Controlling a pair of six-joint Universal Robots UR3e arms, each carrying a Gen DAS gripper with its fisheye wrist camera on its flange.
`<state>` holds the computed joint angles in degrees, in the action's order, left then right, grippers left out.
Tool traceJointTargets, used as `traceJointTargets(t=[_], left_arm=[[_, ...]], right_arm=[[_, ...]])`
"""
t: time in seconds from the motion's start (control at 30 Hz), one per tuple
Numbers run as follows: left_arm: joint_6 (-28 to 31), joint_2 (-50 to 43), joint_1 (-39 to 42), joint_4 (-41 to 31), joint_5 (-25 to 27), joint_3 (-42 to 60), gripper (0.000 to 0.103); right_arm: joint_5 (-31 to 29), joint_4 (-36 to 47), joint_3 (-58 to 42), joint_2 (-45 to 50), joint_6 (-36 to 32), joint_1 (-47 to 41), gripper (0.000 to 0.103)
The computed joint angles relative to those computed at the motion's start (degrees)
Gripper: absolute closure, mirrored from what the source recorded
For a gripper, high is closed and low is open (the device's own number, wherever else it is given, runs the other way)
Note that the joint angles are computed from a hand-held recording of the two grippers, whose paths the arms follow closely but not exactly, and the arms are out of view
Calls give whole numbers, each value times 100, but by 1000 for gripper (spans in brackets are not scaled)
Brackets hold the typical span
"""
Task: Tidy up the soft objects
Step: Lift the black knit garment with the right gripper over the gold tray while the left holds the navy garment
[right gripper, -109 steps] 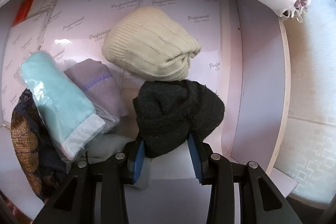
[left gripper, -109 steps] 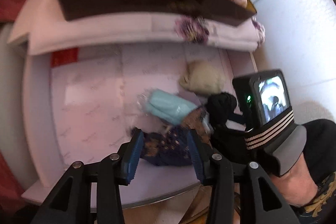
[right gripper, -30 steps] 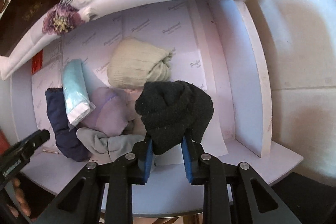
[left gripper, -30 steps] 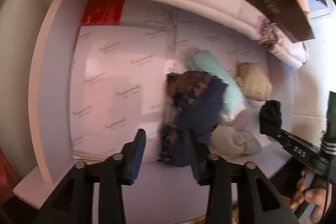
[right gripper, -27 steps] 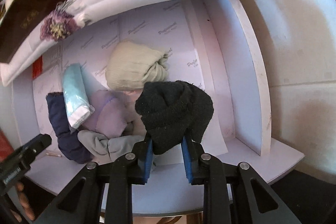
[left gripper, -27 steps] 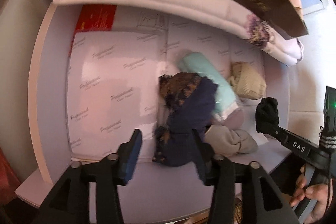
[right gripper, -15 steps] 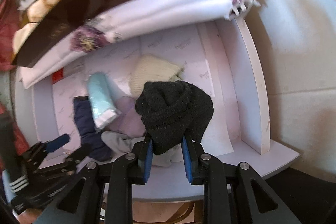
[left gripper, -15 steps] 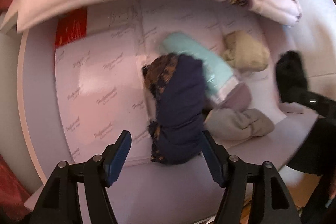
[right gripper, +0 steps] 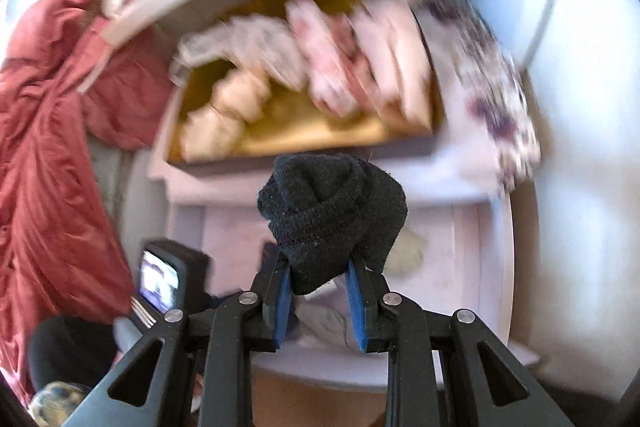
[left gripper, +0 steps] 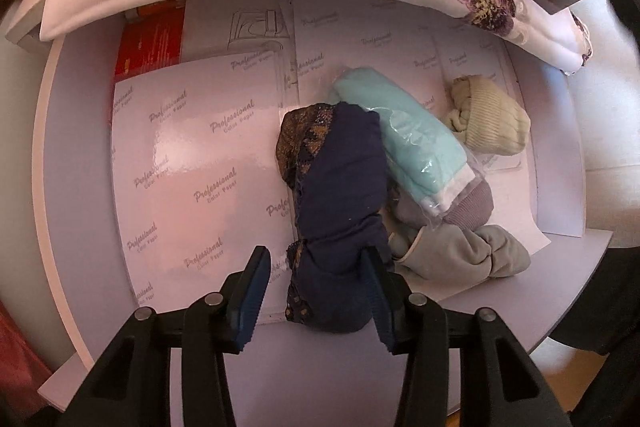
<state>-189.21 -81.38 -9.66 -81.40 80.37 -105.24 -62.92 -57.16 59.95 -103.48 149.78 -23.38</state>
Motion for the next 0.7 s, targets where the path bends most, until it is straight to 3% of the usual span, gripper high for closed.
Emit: traceJointTargets(t=[0.1,0.23,0.33,0.7], left_arm=[[36,49,49,62,-15,-137,56],[140,99,135,40,-14,-192,56],[159,131,141,11,6,-187,56],[155,46,92,92,-30,-229,56]], right_arm=[[72,-286,-634,539,475,514,78],[-276,-1142,-1120,1392,1394,1468,77],[-598,-1258,-1756,2202,1827,1945,77],[-1746,-1613,-2705,3709,2395,2739,76]])
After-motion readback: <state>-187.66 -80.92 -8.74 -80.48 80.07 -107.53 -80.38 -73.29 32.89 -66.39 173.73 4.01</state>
